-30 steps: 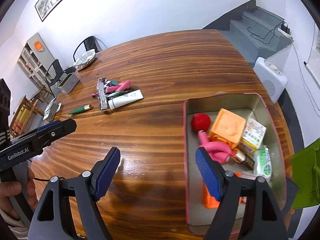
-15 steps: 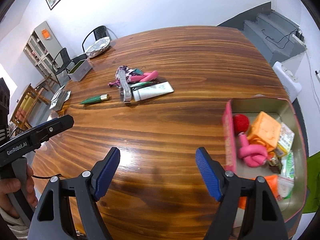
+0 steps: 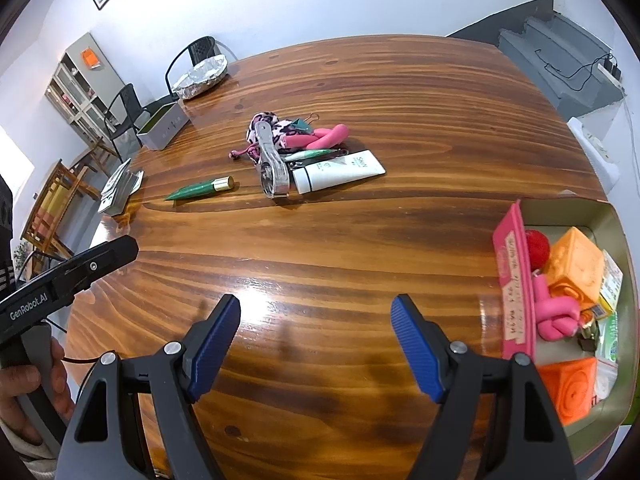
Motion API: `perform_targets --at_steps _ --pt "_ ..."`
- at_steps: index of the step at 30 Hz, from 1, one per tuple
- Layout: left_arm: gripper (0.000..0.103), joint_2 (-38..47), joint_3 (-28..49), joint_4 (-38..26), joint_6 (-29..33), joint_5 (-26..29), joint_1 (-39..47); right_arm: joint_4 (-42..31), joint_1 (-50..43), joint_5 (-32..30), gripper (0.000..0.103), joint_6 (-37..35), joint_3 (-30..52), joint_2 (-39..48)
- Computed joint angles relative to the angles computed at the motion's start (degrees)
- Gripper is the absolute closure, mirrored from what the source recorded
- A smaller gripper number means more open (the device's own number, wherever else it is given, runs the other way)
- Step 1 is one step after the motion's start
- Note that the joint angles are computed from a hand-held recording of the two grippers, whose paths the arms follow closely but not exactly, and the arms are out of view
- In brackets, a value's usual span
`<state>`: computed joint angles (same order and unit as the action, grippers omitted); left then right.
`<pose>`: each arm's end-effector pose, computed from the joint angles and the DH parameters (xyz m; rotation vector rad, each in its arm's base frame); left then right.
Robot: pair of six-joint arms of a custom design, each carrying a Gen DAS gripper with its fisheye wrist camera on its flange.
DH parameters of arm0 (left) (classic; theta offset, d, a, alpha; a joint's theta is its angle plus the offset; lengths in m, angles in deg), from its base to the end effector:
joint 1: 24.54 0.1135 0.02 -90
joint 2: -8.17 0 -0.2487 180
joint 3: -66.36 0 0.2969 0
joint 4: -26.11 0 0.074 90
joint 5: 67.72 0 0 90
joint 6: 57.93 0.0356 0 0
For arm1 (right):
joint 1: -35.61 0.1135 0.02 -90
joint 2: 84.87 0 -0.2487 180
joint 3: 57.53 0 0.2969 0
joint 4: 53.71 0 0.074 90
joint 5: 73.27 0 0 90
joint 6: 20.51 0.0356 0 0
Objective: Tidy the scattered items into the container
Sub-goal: 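Withdraw both grippers and move the right gripper to the white cleanser tube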
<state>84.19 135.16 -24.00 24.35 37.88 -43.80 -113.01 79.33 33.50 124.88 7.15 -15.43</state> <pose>0.2922 -0.1123 0.2264 0.3654 2.5776 -0.5243 0.2064 0.1832 0.2245 0.3551 2.5993 0.2089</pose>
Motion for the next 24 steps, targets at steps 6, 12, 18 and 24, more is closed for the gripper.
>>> perform_targets --at_steps 6,12,18,24 --pt "0.021 2.58 0.91 0.28 1.30 0.74 2.12 2.68 -3.17 -1.97 0.022 -1.25 2.05 4.85" --pt "0.021 5.45 2.04 0.58 2.24 1.11 3.91 4.57 -7.60 -3.41 0.022 -1.93 3.58 8.60" --pt "0.021 8.49 3.31 0.89 2.69 1.27 4.82 4.90 -11.61 -3.21 0.022 -3.99 5.89 13.17" --pt "0.021 12.32 5.81 0.80 3.11 1.15 5.23 5.41 -15.01 -3.82 0.022 -5.49 6.97 16.28"
